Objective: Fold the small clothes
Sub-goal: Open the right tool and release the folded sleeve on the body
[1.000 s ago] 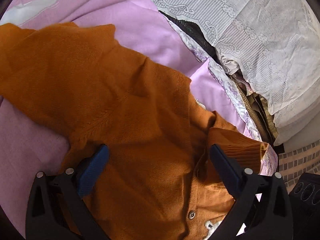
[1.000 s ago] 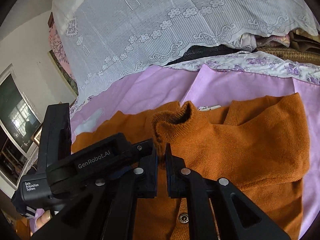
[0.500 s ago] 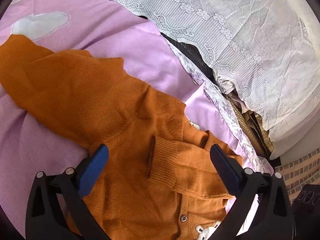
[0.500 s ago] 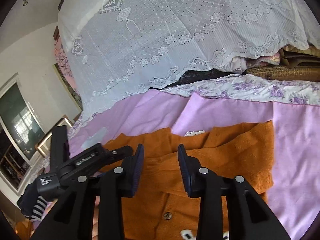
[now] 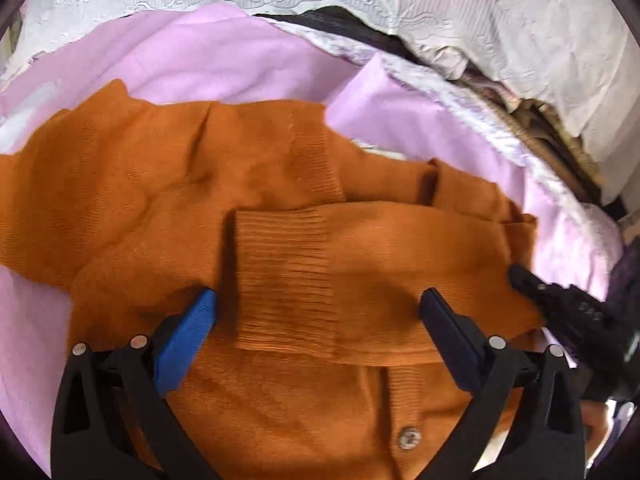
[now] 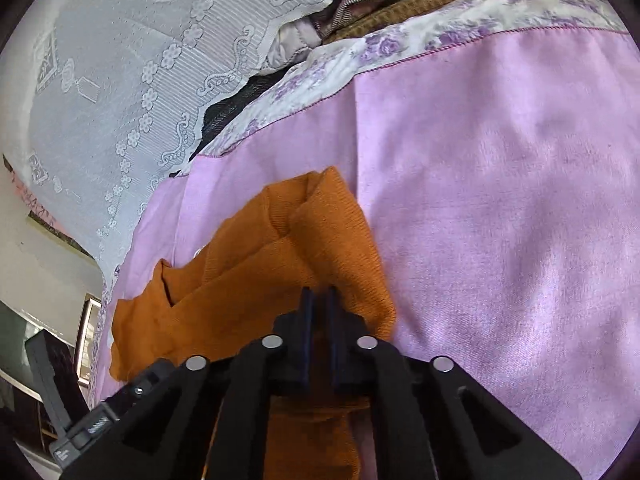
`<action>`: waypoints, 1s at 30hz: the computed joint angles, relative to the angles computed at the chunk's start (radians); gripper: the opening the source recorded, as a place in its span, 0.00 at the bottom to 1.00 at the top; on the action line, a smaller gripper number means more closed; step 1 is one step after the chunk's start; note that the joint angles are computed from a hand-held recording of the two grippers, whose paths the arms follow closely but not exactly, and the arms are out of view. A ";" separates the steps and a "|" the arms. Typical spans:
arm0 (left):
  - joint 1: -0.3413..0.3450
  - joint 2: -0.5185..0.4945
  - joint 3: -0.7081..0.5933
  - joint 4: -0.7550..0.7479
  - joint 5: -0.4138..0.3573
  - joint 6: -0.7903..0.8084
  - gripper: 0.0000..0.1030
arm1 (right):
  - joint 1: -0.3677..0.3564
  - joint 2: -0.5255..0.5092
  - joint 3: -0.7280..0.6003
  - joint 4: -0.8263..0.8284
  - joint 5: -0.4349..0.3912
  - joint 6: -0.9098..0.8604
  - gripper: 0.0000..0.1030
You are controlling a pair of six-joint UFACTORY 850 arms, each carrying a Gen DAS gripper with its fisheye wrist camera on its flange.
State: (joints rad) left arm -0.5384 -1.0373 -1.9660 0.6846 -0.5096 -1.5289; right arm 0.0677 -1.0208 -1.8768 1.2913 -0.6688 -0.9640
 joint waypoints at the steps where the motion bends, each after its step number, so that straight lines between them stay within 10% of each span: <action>1: -0.001 -0.007 -0.011 -0.005 -0.012 0.014 0.96 | -0.002 0.003 0.002 0.001 -0.006 0.011 0.02; 9: 0.005 0.098 0.142 0.227 0.116 -0.283 0.96 | 0.010 0.113 0.118 0.133 0.062 -0.167 0.29; 18: -0.004 -0.040 -0.071 0.000 -0.121 0.033 0.96 | 0.008 0.075 0.106 -0.009 0.015 -0.059 0.25; 26: 0.015 0.066 0.108 0.127 0.065 -0.212 0.96 | 0.000 0.094 0.126 0.310 0.046 -0.322 0.37; 30: -0.014 -0.073 -0.122 -0.004 -0.182 0.063 0.96 | -0.008 -0.015 -0.003 0.142 0.026 -0.091 0.36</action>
State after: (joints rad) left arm -0.5520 -1.1102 -2.0884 0.6807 -0.6917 -1.4659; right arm 0.0594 -1.0353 -1.8803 1.4335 -0.6431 -1.0546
